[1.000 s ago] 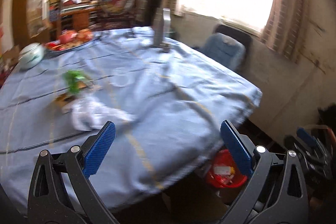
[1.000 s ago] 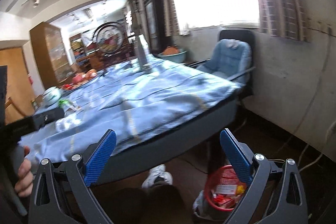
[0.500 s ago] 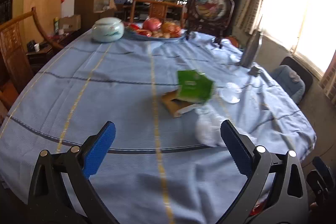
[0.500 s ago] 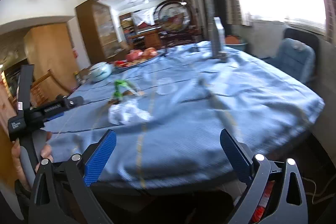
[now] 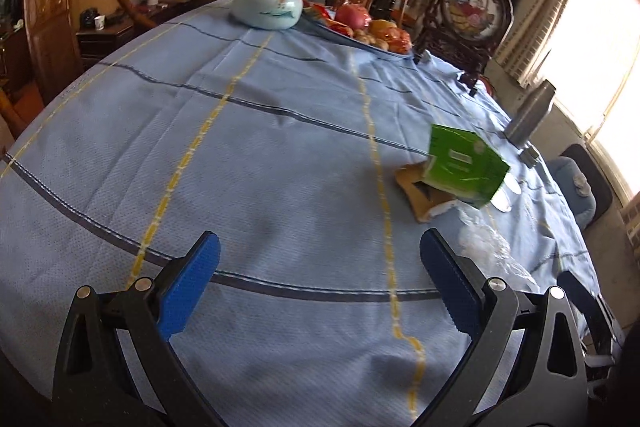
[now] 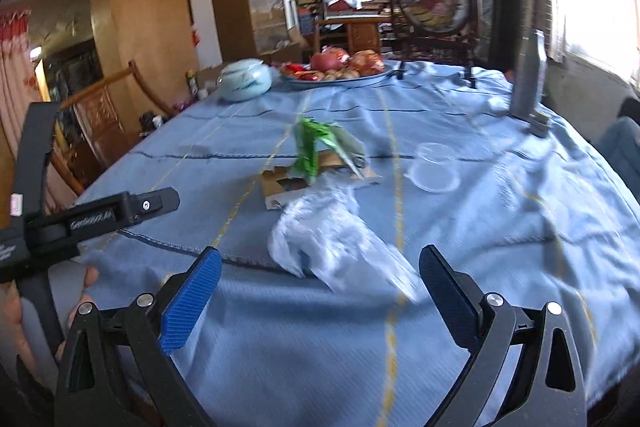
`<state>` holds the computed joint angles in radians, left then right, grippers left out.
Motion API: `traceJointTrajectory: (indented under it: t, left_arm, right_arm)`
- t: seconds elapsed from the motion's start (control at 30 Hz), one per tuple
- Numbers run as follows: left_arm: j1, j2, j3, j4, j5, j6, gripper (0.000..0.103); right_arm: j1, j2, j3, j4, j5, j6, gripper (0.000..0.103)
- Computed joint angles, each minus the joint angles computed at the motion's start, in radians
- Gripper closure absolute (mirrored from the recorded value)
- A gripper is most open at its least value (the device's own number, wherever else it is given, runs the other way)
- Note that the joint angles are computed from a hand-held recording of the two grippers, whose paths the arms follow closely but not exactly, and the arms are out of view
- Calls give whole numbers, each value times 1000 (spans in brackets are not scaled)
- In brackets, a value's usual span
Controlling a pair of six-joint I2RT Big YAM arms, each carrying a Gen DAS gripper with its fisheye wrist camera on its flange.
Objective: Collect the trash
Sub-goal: 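Close the right tool on the white plastic bag, then grasp the green tea packet with the left tool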
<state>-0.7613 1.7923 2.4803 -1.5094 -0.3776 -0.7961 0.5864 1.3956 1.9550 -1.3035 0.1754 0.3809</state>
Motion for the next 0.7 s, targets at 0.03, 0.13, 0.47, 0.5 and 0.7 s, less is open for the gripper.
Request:
traceJointTrajectory:
  t: [0.03,0.13,0.47,0.5,0.7]
  left_arm:
    - [3,-2,-7,1,2,-1,7]
    - [13,-20,-42,28,43,-7,7]
    - [9,-11,-24,9,34,-22,7]
    - [6,-4,-12,0,27,-24,7]
    - [-16,60,103,-57,24,-5,7]
  right_arm:
    - [-1,23,21,-12,-7,-7,6]
    - [-3,89,84,-62,-29,-18,6]
    - [-48,28,5,-8,-72,58,97]
    - [-50,-6,-26,24,-61,72,97]
    - [-76,-166,-154,115,-19,107,97]
